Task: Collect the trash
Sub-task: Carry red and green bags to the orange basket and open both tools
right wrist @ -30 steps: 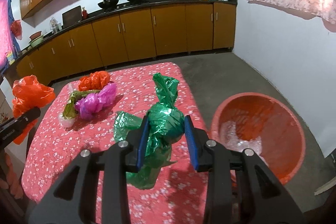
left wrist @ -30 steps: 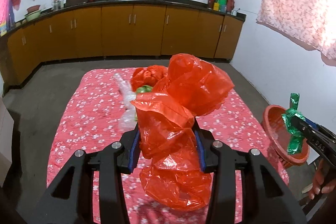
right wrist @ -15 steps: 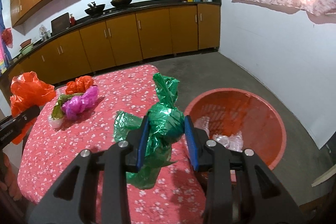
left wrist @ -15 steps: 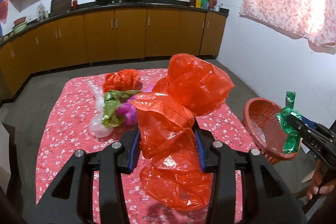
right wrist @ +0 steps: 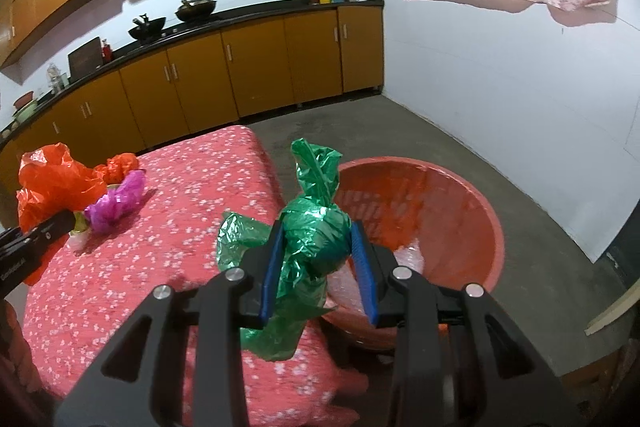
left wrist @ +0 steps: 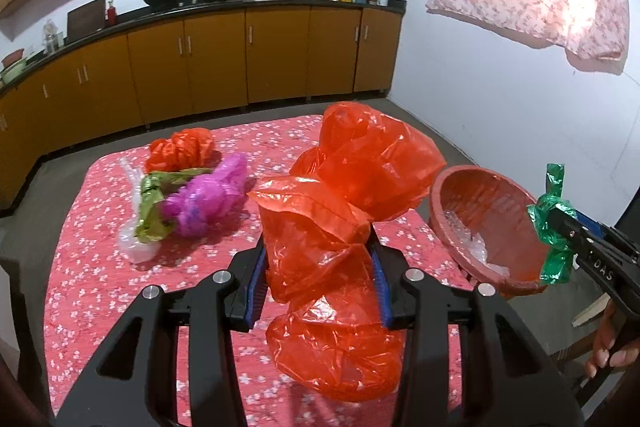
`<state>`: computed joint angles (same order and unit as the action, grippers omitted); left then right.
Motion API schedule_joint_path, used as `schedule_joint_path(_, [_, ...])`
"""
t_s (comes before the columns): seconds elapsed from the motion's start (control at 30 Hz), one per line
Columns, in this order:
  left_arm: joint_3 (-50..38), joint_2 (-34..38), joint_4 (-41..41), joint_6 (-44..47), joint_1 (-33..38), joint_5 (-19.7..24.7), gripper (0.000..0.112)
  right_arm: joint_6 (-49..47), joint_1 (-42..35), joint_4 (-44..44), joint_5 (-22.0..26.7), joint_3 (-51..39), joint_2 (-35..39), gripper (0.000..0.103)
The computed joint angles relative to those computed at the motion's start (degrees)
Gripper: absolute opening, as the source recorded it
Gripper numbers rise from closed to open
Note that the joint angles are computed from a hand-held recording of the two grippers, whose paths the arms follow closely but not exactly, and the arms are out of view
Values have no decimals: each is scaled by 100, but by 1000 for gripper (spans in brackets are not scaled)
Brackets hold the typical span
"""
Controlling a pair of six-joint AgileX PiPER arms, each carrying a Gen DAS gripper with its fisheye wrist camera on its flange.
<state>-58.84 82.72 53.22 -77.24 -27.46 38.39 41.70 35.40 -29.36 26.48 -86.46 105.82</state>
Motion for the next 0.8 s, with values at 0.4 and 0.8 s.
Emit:
schedule_joint_path(0.4, [-691, 828, -205, 255, -335, -183, 43, 1348, -275, -1483, 79, 430, -224, 34])
schedule_joint_path(0.8, [-1855, 1847, -858, 1146, -354, -632, 43, 1658, -630, -1748, 4, 383, 15, 34])
